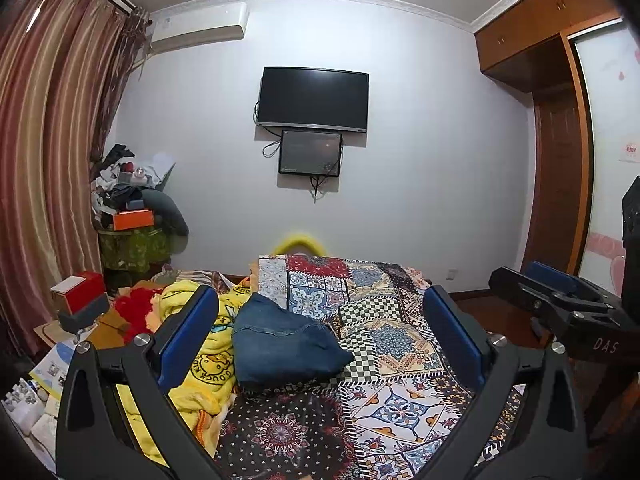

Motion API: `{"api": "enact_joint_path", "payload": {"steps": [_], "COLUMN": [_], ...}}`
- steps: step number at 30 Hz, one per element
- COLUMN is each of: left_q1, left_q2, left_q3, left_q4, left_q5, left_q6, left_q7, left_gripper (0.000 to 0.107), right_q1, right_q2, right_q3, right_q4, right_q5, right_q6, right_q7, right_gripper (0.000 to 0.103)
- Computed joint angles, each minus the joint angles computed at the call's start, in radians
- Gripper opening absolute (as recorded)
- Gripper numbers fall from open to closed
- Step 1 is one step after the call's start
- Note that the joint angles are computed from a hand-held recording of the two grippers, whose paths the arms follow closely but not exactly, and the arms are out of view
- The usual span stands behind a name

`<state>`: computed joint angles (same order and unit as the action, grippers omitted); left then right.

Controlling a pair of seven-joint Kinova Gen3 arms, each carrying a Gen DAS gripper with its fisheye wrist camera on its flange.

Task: Fold large clothes

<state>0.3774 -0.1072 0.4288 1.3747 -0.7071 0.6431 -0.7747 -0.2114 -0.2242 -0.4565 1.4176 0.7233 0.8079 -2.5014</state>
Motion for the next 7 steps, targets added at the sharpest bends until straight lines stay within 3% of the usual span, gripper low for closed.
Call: {"api": "enact_joint_path", "payload": {"steps": [7], "left_q1": [0.0], "left_q2": [0.006], "left_q3": [-0.008], "left_q4": [0.0], "left_q5": [-0.001], "left_q6": [-0.002], "left_q7": [0.013], "left_gripper": [0.103], "right_q1": [-0.008], "right_q2": [0.005], "right_q3": [0.0], "right_q4": [-0.002], "right_q5": [0.003], "right_q6": [0.01], "right_q7": [0.0], "right_gripper": [0.103]}}
